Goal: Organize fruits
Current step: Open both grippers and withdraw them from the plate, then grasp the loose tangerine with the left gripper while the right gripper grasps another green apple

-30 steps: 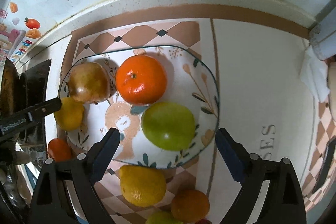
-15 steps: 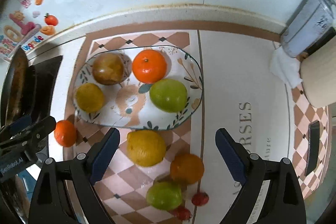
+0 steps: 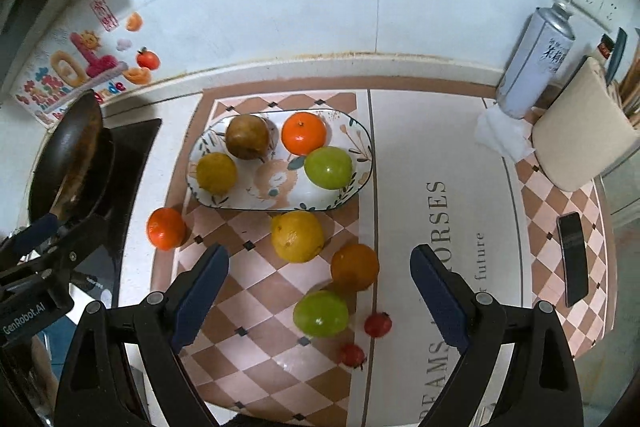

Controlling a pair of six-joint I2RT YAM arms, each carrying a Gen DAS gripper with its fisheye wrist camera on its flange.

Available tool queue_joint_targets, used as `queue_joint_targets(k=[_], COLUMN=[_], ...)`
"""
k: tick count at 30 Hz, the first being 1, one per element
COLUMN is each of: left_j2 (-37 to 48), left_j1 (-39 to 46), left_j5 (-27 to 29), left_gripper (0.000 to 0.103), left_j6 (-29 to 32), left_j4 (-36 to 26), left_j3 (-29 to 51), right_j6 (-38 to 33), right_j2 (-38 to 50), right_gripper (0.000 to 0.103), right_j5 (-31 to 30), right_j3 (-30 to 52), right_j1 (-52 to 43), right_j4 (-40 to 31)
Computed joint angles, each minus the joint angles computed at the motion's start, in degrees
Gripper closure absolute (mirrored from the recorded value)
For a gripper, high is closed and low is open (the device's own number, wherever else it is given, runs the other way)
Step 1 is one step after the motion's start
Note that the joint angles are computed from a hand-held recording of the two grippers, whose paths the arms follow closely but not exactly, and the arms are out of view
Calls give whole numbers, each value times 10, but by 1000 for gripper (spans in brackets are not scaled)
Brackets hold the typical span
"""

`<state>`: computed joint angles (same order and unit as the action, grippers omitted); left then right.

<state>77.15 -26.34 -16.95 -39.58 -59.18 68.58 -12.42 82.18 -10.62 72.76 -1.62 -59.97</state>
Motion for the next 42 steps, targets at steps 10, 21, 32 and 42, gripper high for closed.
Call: queue_joint_targets(k=[10, 21, 32, 42], left_j2=[-56, -72, -70, -31], left_j1=[-96, -148, -63, 112], left_j5=[-92, -133, -65, 31], left_gripper=[7, 7, 0, 0], left_j6=[-51, -90, -48, 19], left_j4=[-76, -119, -87, 0], left_j3=[34, 66, 26, -107], right_j6=[-15, -5, -5, 0], right_j2=[-114, -145, -45, 186], right_gripper=[9, 9, 9, 13], right_j5=[-23, -50, -62, -16], right_j3=[2, 31, 6, -100], right_j1=[-18, -24, -50, -44], right_j4=[-56, -92, -57, 61])
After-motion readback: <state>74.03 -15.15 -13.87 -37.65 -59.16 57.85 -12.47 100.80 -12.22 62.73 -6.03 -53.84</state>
